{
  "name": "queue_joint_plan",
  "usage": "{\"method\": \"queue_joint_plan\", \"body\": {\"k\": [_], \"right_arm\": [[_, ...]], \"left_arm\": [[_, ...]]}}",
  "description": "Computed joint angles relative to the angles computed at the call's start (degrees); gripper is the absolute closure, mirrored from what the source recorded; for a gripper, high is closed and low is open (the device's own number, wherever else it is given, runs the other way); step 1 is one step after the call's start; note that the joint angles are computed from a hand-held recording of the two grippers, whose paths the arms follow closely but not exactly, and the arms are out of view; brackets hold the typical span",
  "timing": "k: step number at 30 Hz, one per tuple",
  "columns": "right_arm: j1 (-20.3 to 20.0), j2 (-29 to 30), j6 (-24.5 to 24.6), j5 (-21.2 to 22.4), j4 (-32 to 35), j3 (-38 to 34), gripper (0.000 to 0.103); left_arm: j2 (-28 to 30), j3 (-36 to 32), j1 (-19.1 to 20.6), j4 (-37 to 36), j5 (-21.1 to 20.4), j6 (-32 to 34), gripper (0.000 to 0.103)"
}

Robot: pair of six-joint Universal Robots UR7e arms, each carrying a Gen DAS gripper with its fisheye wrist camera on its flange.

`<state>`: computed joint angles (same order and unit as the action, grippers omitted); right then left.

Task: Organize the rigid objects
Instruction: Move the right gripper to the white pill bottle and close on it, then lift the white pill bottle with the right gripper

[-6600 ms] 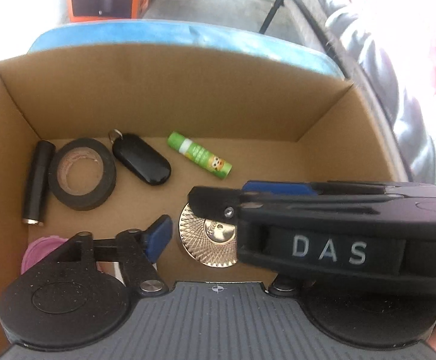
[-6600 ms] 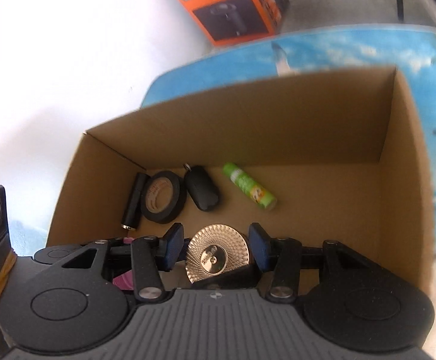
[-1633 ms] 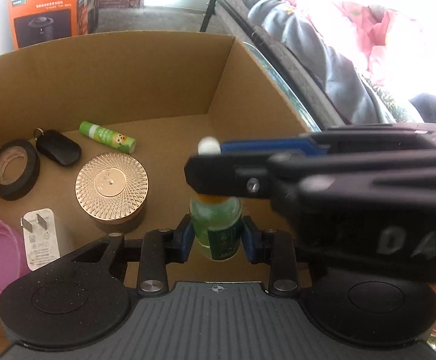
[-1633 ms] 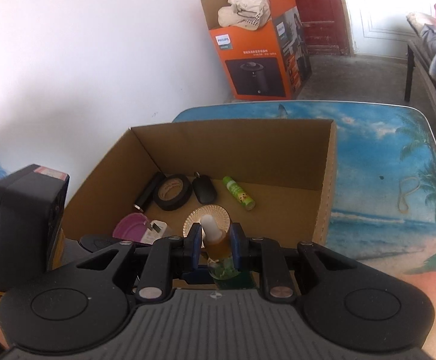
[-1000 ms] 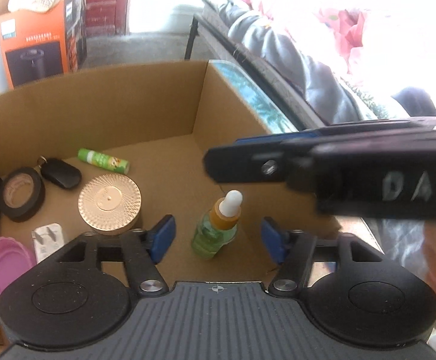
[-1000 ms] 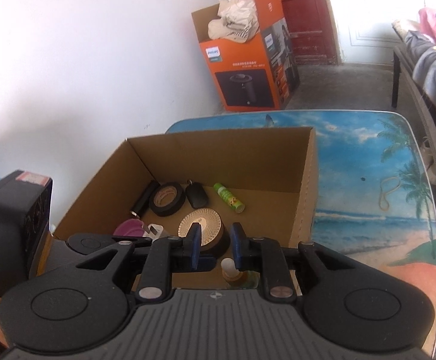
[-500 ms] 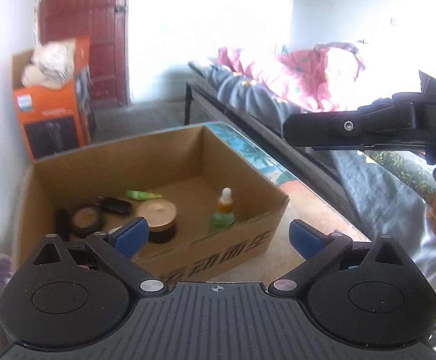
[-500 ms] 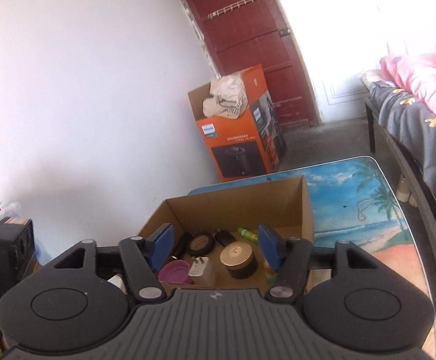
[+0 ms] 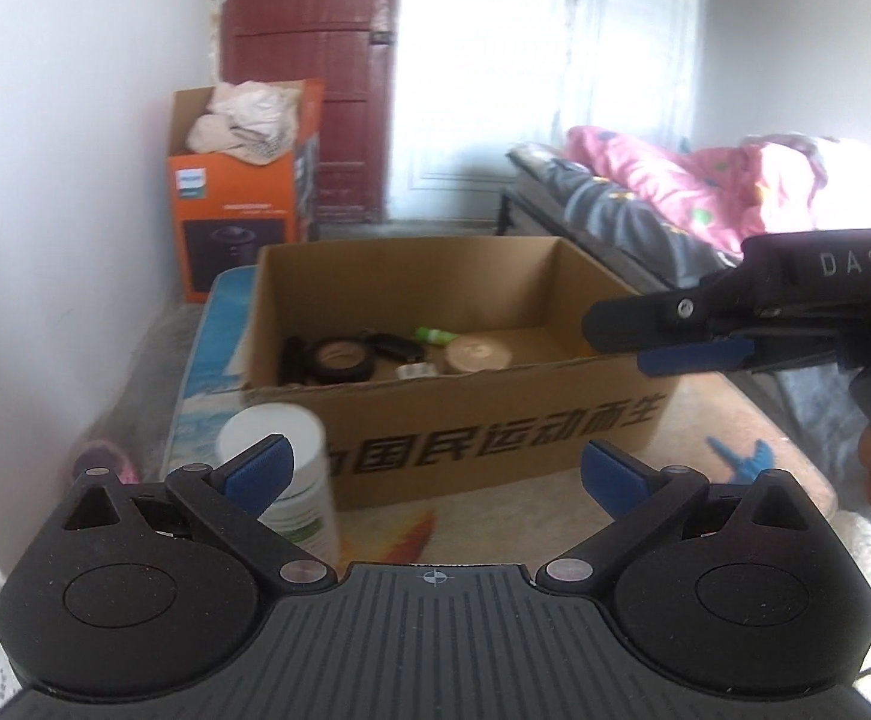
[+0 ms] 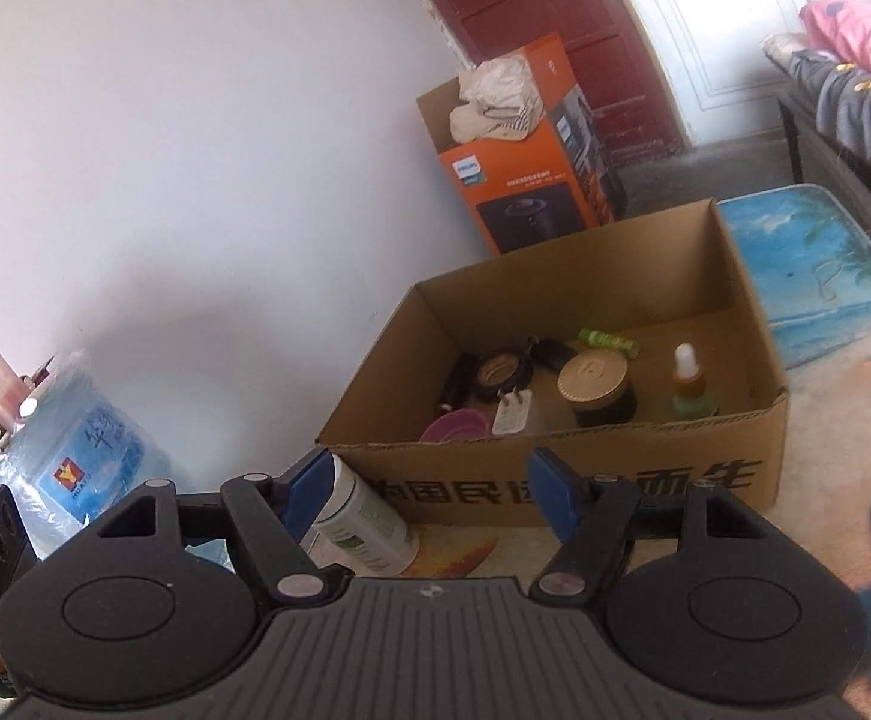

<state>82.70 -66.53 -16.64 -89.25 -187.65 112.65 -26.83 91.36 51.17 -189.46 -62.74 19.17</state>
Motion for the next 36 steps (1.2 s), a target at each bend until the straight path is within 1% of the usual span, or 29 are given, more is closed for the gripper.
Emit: {"method": "queue_joint_plan", "body": {"k": [2,4,9,12,14,17,19,20,25,28,31,36], "right_arm": [[0.4,1.7,0.2,0.6,2.2,-1.5,0.029],[0.8,3.3,0.3,0.7,4.0,-3.3,0.029],[1.7,7.2,1.7,1.3,6.6,-7.0,0.030],[1.9,9.2,3.3,1.5,7.9,-9.1,0.035],[2.1,10.3,4.1,1.7,8.2,-10.2,0.041],[2.3,11.9,4.7,1.5,8.0,-11.8,0.046],[2.4,12.9,5.2,1.7,8.6,-12.9,0.048],[2.4,13.2,5.3,2.0,9.0,-13.3,0.053],[2.5,14.5,5.4,2.3,10.8,-14.6,0.067],[2.5,14.5,5.6,1.9,10.6,-14.4,0.070],[2.1,13.7,6.3,2.3,10.6,-13.4,0.071],[1.7,11.8,6.7,1.5,9.1,-11.0,0.071]], "left_arm": [[0.4,0.0,0.4,-1.9,1.0,0.6,0.000],[1.4,-1.0,0.7,-3.2,3.4,1.6,0.000],[4.4,-4.6,2.0,-3.4,7.2,3.3,0.001],[5.9,-6.9,2.6,-2.5,8.1,3.7,0.004],[6.7,-8.1,3.0,-2.0,8.1,4.0,0.006],[7.1,-9.3,3.5,-1.1,7.6,3.6,0.012],[7.2,-9.7,3.8,-0.5,7.2,3.1,0.023],[7.2,-9.8,3.9,-0.3,7.0,2.7,0.026],[6.5,-8.9,4.3,0.0,5.8,1.3,0.045],[6.3,-8.5,4.2,-0.7,5.9,1.3,0.050],[5.9,-7.9,4.1,-0.1,5.2,0.4,0.050],[5.9,-7.3,3.4,0.7,4.0,-0.4,0.050]]}}
